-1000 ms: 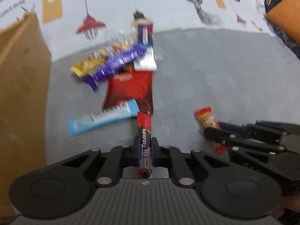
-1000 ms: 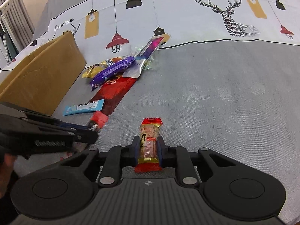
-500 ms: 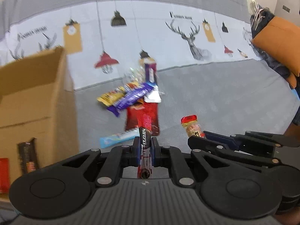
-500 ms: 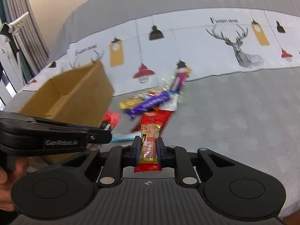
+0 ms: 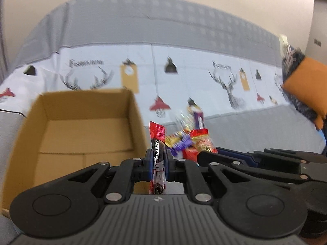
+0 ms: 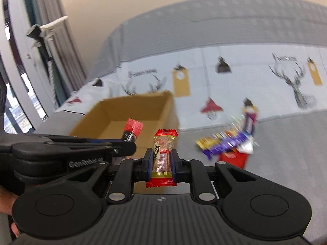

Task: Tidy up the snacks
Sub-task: 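Carry the Nescafe stick and red-capped snack in both tools over the box, then open both tools to drop the two snacks into the box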

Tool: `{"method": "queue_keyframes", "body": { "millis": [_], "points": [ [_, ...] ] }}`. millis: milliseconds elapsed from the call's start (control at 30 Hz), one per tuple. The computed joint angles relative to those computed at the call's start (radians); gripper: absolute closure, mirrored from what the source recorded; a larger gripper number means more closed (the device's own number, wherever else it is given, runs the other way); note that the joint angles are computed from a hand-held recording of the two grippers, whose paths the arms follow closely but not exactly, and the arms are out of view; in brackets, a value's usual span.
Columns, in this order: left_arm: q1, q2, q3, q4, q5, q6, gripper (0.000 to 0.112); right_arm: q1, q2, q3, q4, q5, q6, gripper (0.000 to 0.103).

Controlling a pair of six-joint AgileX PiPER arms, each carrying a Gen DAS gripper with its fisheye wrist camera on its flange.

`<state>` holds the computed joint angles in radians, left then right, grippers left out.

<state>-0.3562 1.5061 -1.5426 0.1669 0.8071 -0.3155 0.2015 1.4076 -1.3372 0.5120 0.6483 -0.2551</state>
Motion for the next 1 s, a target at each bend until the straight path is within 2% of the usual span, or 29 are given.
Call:
{"method": "queue_keyframes", "body": {
  "millis": [133,300,567,800,1000],
  "points": [
    [0.108,-0.045,-0.01,-0.089,-0.002,0.093,0.101,0.112,0.05,-0.125,-0.146,0.0,0.139,0.085],
    [0.246,-0.085,-0.022,-0.198,-0.004,0.209,0.101,0.215,0.125,-0.276,-0.253,0.02,0.253,0.085],
    [0.445,-0.105,0.009,-0.374,-0.047,0.395,0.101,0.334,0.271,-0.494,-0.371,0.071,0.325,0.085],
    [0.566,-0.037,0.089,-0.488,-0.083,0.507,0.101,0.382,0.385,-0.556,-0.421,0.101,0.36,0.085],
    [0.613,0.033,0.153,-0.534,-0.104,0.562,0.101,0.393,0.441,-0.546,-0.443,0.115,0.375,0.085]
  ]
}}
